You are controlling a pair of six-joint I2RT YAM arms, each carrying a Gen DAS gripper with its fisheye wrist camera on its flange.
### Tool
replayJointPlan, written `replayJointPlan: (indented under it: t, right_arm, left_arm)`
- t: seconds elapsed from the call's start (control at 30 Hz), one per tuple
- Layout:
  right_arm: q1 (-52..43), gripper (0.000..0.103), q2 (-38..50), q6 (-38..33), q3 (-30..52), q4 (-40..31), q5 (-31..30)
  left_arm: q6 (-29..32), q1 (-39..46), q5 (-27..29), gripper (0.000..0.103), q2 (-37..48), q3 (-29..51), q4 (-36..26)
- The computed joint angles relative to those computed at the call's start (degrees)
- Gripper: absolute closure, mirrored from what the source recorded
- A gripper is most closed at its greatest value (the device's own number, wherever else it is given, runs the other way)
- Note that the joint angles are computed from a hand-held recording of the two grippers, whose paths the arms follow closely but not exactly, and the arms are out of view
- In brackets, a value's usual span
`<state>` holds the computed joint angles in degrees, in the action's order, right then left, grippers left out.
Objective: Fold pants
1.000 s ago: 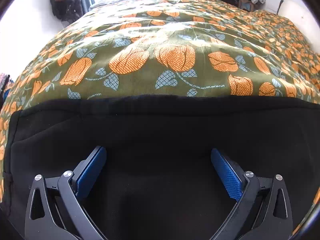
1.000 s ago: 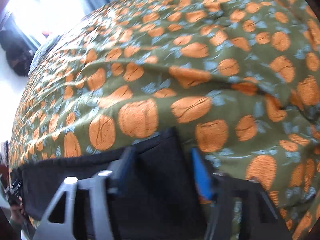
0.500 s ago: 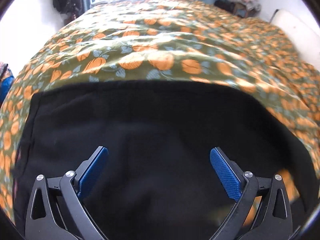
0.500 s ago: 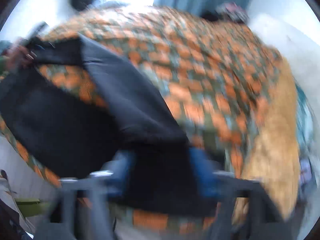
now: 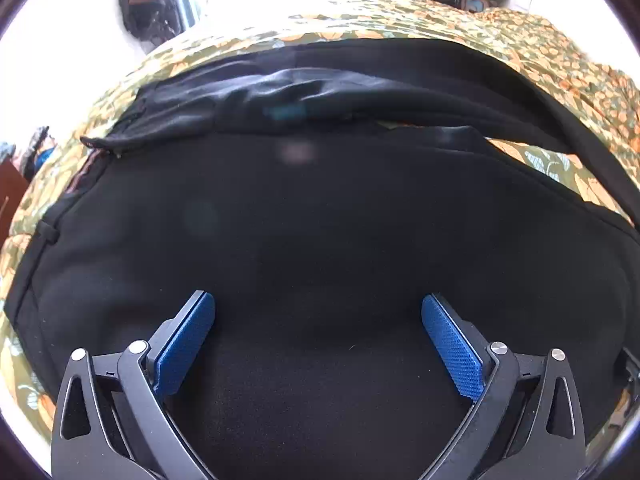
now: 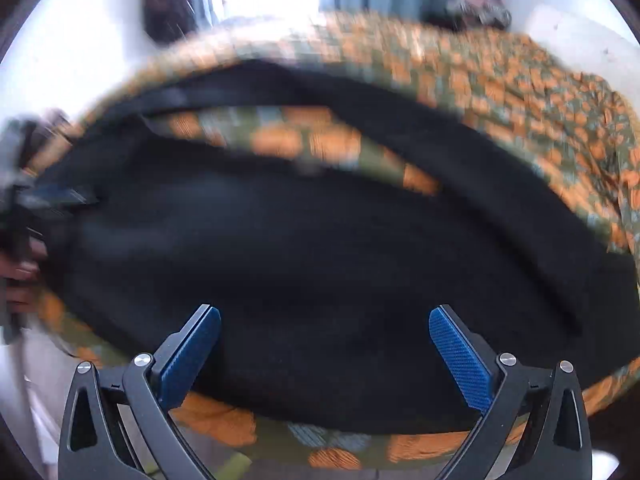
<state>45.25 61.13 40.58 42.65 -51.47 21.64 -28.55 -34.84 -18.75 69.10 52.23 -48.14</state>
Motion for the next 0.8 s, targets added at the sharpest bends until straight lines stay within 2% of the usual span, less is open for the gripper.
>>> replayJointPlan:
  t: [0.07, 0.13, 0.23, 0.33, 0.5, 0.63, 0.7, 0.8]
  right_arm:
    - [2.88, 0.0, -3.23, 4.58, -2.44, 1.73, 4.04]
    - [0.84, 0.0, -4.58, 3.97, -4.48, 3.82, 1.35]
    - [-2.91, 0.0, -6.14, -0.62, -5.55, 5.06, -2.59]
    - [-4.04, 0.0, -6.02, -0.95, -5.41, 4.68, -3.54]
    - [1.0, 0.0, -8.18, 4.01, -7.37, 5.23, 0.8]
    - [2.31, 0.0, -9.41, 3.76, -7.49, 4.68, 2.5]
    - [4.54, 0.0, -11.59, 4.87, -6.35, 2.08, 4.55]
    - [12.71, 0.0, -17.35, 11.75, -4.14, -3.9, 16.54]
  left_arm:
    - [0.24, 0.16, 0.6, 0.001, -0.57, -0.88, 0.86]
    - [0.55, 0.26, 0.7, 0.0, -0.37, -0.7, 0.6]
    - [1.06, 0.56, 1.36, 0.001, 0.15, 0.25, -0.7]
    - [1.29, 0.57, 1.65, 0.0, 0.58, 0.64, -1.08]
    - [0.92, -0.27, 0.77, 0.001, 0.21, 0.12, -1.12]
    - [0.45, -1.51, -0.28, 0.001, -0.36, -0.41, -1.11]
    - [0.29, -1.84, -0.42, 0.001, -0.83, -0.69, -1.09]
    - [0.04, -2.95, -1.7, 0.001, -2.07, -1.81, -0.36]
